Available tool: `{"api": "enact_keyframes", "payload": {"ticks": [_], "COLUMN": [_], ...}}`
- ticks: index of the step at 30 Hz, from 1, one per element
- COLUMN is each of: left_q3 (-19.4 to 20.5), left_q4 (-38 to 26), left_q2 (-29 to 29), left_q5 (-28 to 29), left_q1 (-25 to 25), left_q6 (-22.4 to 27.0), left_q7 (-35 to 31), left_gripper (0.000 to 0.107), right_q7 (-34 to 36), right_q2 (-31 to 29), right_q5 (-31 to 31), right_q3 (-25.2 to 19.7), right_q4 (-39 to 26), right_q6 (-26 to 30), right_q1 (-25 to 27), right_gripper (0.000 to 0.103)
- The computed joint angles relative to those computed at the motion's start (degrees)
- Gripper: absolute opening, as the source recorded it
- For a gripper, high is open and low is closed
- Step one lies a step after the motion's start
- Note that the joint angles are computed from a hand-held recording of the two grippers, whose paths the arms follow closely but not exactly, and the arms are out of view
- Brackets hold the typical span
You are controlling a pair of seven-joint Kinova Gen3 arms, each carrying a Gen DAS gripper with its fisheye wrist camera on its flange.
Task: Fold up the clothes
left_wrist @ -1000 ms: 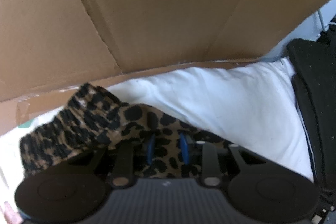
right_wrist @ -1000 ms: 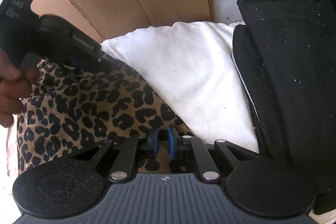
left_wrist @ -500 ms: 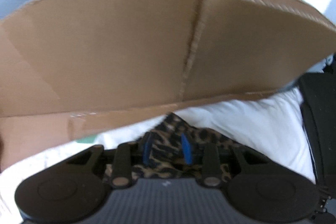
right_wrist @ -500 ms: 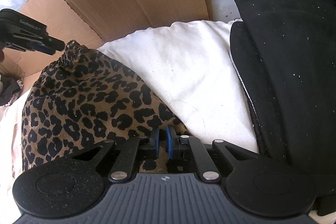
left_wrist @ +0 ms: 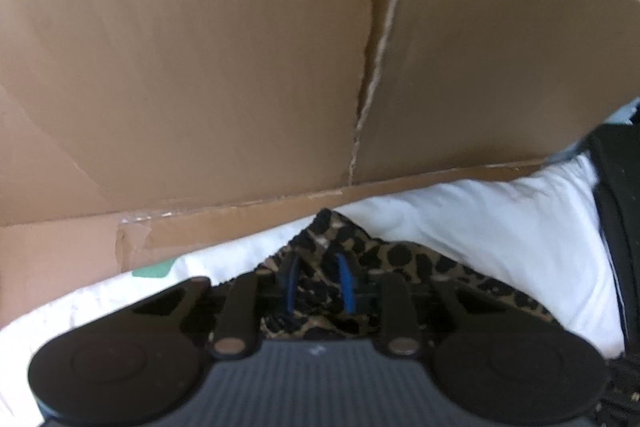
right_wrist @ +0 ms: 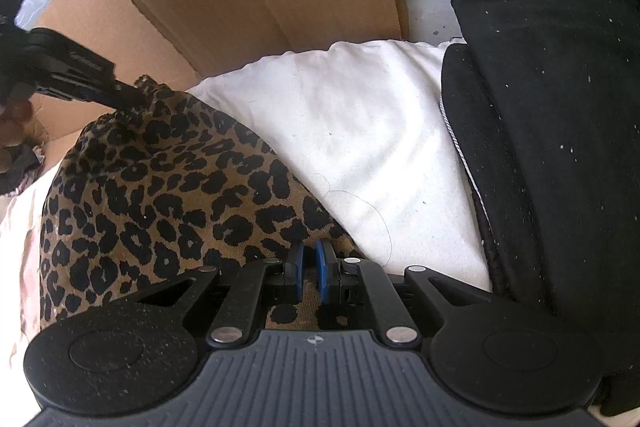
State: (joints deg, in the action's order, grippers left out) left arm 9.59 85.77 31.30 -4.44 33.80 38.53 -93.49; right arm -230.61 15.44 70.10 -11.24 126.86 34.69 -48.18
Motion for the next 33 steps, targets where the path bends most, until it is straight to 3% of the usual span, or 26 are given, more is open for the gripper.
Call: {"api": "enact_keyframes", "payload": {"ticks": [23,33], "left_q3": [-2.6,0.8], "left_q4": [-0.1,4.3], "left_q2": [2.9,-3.0], "left_q5": [-5.0,-0.6], "left_q1": [4.7,-2.2], "left_q6": [-2.7,-3.6], "left_q7": [3.2,-1.9], "left_gripper": [0.021,0.023], "right_q7": [2.1,-1.7], "right_q2": [-1.1,-0.6], "right_q5": [0.0,2.4], "right_q3": [-0.1,-0.2], "right_q4": [0.9,1.6], "right_q6": [-1.9,-2.0], "right_q1": [0.8,1.0], "right_gripper": [0.01,0.01]}}
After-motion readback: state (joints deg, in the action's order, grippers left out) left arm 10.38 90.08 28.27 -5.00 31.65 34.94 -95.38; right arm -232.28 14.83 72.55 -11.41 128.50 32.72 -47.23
